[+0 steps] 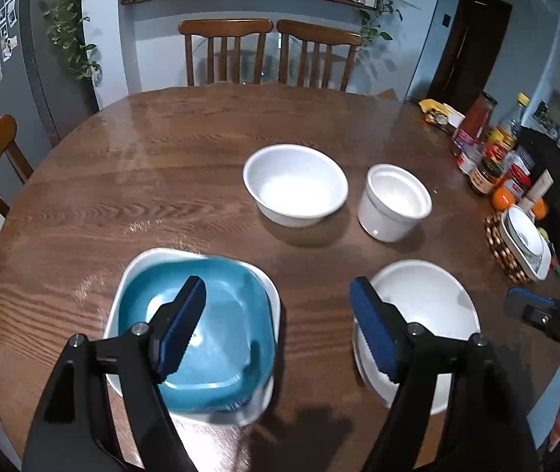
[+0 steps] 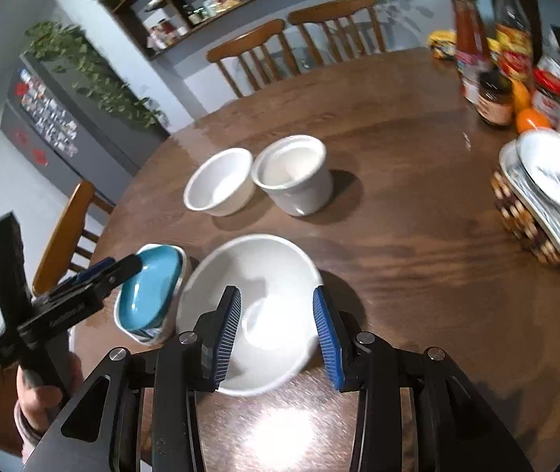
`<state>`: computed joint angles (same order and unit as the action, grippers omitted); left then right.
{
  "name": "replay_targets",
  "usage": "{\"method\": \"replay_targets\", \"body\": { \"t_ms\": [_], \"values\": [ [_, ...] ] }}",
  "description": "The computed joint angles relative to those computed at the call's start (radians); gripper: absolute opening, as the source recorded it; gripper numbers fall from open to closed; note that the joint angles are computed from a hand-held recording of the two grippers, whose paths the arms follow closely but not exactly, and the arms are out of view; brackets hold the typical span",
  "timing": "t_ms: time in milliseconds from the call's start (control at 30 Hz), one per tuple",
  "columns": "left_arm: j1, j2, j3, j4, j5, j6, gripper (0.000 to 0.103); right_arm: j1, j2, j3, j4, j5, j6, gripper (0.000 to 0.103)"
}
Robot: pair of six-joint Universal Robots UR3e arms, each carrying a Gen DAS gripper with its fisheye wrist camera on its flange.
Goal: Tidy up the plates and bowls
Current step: 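Grip the rim of the medium white bowl with both tools and lift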
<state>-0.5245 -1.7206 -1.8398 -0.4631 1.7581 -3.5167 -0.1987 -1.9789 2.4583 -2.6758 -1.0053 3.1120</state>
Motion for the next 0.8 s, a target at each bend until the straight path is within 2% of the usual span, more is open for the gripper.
{"method": "replay_targets", "body": {
  "t_ms": [133,300,467,800],
  "values": [
    [0.036,-0.032,0.08,-0.069,0.0,0.025,0.077,0.123,0.177,-0.153,-0.059,-0.069,0.084,0.039],
    [0.118,-0.031,0.093,-0.1,-0.093,0.035,0.077,0.2,0.323,-0.296,-0.073,-0.116,0.138,0.039],
    [0.157,-0.09,0.164,-0.103,-0.119,0.042,0.077,0.272,0.464,-0.469,-0.027,-0.169,0.154,0.039],
    [0.209,-0.287,0.374,-0.175,-0.163,0.038,0.076,0.422,0.835,-0.997,0.147,-0.399,0.127,0.039]
  ]
}}
